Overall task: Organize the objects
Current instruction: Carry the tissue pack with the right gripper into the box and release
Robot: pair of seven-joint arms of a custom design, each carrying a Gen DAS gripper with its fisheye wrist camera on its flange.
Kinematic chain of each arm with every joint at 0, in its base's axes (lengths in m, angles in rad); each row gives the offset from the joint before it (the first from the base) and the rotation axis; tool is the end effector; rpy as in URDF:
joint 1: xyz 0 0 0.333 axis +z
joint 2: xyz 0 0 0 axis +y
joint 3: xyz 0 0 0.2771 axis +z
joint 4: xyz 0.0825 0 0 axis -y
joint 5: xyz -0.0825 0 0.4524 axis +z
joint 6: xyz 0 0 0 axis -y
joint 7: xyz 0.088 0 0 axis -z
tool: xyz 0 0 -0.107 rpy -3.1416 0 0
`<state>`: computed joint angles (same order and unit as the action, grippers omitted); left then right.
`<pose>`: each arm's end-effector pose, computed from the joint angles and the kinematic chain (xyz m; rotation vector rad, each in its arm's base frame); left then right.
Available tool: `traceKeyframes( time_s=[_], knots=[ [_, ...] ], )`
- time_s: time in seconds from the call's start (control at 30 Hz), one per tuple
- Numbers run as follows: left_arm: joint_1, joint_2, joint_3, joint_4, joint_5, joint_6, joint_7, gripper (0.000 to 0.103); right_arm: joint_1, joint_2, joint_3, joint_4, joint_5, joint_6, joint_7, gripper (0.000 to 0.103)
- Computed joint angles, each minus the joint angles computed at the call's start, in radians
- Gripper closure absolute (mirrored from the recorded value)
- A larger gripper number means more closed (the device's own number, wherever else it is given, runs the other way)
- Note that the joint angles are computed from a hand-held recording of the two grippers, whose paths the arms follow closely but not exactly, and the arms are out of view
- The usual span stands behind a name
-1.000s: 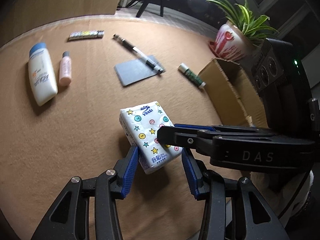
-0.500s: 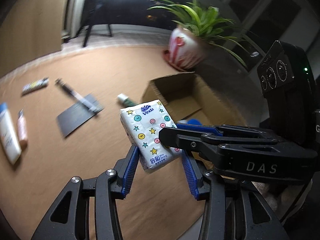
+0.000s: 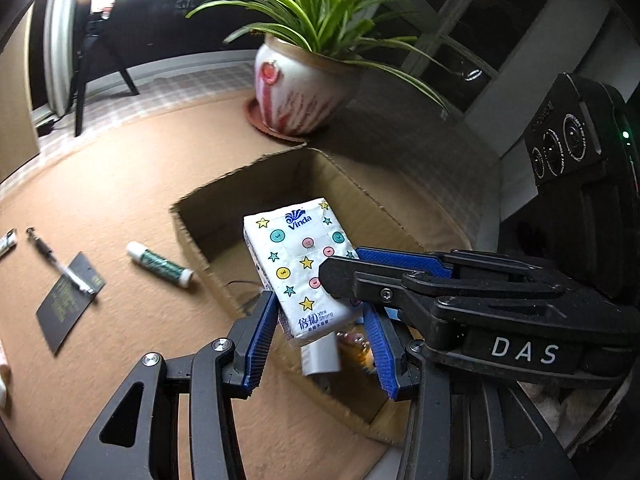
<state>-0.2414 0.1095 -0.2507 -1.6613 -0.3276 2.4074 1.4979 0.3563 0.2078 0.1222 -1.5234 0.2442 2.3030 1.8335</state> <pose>0.6244 -0.3289 0.5594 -1.8076 2.2959 -1.0755 0.6486 0.3336 0.5557 -1.8657 1.6955 -0.0045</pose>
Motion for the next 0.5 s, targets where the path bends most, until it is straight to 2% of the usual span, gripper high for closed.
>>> traceKeyframes(
  time_s=[0.17, 0.23, 0.27, 0.33, 0.5],
  knots=[
    [-0.009, 0.055, -0.005, 0.058, 0.030, -0.013, -0.003, 0.054, -0.008, -0.016, -0.007, -0.025, 0.004, 0.009, 0.014, 0.076],
    [-0.015, 0.075, 0.000, 0.084, 0.076, -0.042, -0.031, 0.045, -0.008, -0.012, -0.008, -0.021, -0.001, -0.005, 0.024, 0.066],
    [-0.017, 0.080, 0.001, 0.090, 0.092, -0.048, -0.043, 0.044, -0.001, -0.011, -0.013, -0.021, -0.033, -0.008, 0.050, 0.064],
    [-0.012, 0.080, 0.000, 0.088, 0.094, -0.051, -0.040, 0.044, 0.004, -0.014, -0.016, -0.028, -0.065, -0.002, 0.072, 0.063],
    [0.000, 0.053, 0.001, 0.052, 0.082, -0.035, -0.028, 0.044, -0.002, -0.022, -0.012, -0.041, -0.050, 0.007, 0.077, 0.063]
  ],
)
